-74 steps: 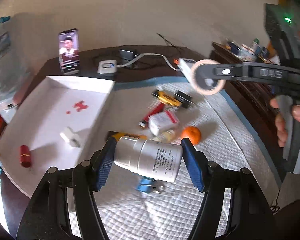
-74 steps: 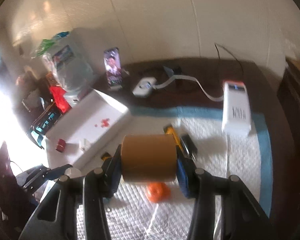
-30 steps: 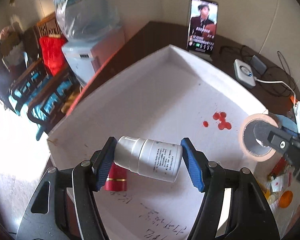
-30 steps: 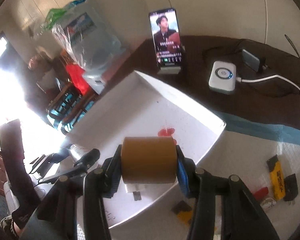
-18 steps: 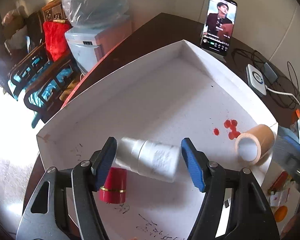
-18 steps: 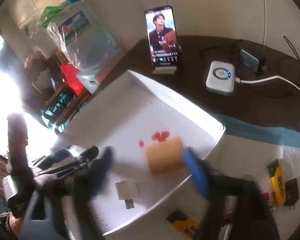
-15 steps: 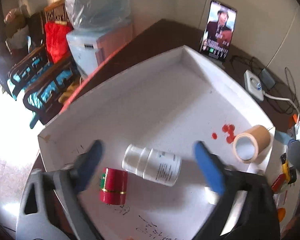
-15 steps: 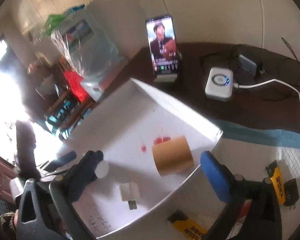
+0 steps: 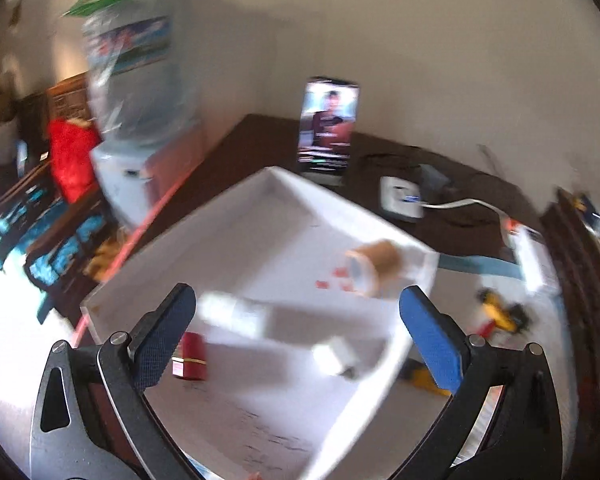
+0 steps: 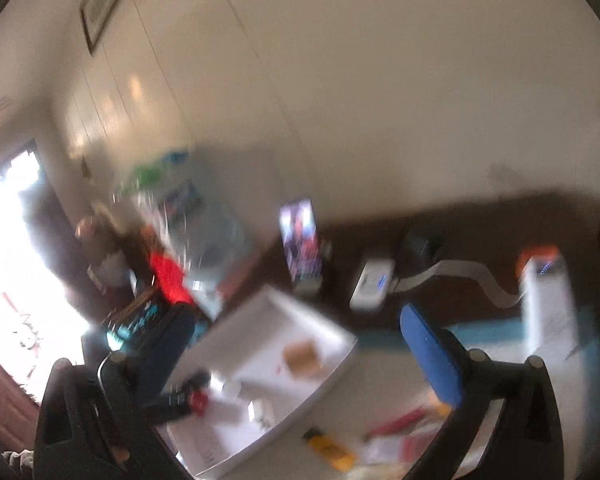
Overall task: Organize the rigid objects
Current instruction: 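Move both open tools back over the pad, then grasp the blue binder clip with the left tool while the right tool grasps the orange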
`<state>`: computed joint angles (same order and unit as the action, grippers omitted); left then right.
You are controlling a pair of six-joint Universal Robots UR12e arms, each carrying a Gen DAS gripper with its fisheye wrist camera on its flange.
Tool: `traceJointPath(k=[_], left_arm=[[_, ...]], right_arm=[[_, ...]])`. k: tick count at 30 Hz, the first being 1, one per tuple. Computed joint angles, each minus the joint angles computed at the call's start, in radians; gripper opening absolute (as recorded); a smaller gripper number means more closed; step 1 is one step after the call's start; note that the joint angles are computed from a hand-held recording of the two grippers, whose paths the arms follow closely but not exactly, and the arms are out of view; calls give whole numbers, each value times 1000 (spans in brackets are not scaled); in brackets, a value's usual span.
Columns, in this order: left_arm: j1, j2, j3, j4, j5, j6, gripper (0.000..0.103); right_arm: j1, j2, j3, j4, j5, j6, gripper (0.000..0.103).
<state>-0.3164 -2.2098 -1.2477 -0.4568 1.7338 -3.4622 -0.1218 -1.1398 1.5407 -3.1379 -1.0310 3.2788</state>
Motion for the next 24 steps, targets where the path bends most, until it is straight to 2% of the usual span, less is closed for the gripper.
traceJointPath(k=[2, 4, 6, 9, 11, 14, 17, 18, 24], left_arm=[[-8, 2, 0, 9, -59, 23, 103], [-18, 1, 3, 2, -115, 58, 103], [-27, 2, -3, -21, -174, 115, 103], [-40, 5, -22, -91, -249, 215, 103], [-49, 7, -40, -129, -271, 272, 103], [-66, 11, -71, -149, -274, 342, 94], [-83, 1, -73, -184, -242, 409, 78], [-86, -2, -70, -194, -239, 418, 72], [-96, -21, -51, -211, -234, 432, 57]], right_arm=[[-8, -28, 20, -27, -47, -36, 103], [-6, -55, 42, -7, -133, -71, 103], [-11, -68, 64, 20, -163, -77, 103], [-14, -70, 95, 111, -200, -109, 103], [-14, -64, 114, 182, -214, -106, 103], [-10, -47, 135, 285, -246, -109, 103], [-7, -29, 142, 357, -243, -122, 103], [-6, -29, 148, 361, -243, -128, 102], [14, -14, 145, 372, -271, -197, 102]])
